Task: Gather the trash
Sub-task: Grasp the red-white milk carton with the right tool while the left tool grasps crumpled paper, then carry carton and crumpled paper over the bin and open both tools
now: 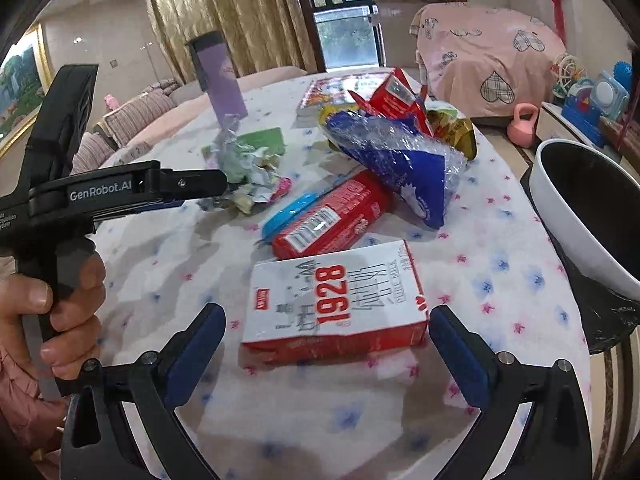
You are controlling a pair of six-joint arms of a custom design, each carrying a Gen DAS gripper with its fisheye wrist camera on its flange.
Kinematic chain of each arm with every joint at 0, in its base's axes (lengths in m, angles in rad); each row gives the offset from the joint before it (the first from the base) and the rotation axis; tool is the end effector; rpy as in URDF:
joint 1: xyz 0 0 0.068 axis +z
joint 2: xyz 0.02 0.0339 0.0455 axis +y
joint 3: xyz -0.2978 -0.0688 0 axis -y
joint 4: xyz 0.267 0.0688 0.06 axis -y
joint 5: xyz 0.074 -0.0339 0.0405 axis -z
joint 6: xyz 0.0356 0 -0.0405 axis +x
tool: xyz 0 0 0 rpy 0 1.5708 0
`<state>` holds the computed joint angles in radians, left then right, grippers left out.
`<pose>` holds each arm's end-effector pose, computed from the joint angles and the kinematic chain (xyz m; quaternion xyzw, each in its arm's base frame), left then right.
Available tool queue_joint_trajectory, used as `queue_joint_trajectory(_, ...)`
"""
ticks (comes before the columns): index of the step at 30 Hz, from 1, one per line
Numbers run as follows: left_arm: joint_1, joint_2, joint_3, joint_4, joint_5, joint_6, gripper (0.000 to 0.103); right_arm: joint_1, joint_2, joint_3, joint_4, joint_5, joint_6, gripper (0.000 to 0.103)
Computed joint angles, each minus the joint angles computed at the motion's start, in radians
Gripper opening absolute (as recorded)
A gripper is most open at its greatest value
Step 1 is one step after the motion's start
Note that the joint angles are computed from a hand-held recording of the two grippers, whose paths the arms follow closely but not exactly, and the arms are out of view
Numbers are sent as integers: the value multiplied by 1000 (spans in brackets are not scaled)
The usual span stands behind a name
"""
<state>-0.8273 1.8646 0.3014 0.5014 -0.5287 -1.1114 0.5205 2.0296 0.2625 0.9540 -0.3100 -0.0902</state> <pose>0.1617 -0.1493 0.0405 -0.1974 0.9155 -0.0573 0.3460 0.1966 0.1252 0.0285 -0.3304 0.8583 0.2181 0.3264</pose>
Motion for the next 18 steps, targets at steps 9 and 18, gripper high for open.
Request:
queue_joint_trajectory(9, -8, 0, -33, 69, 28, -1, 23, -100, 9, -3, -4, -89, 12, 92)
queue_joint_trajectory(18, -164, -102, 14, -95, -57, -89, 21, -283, -100, -82, -5, -217, -15, 92)
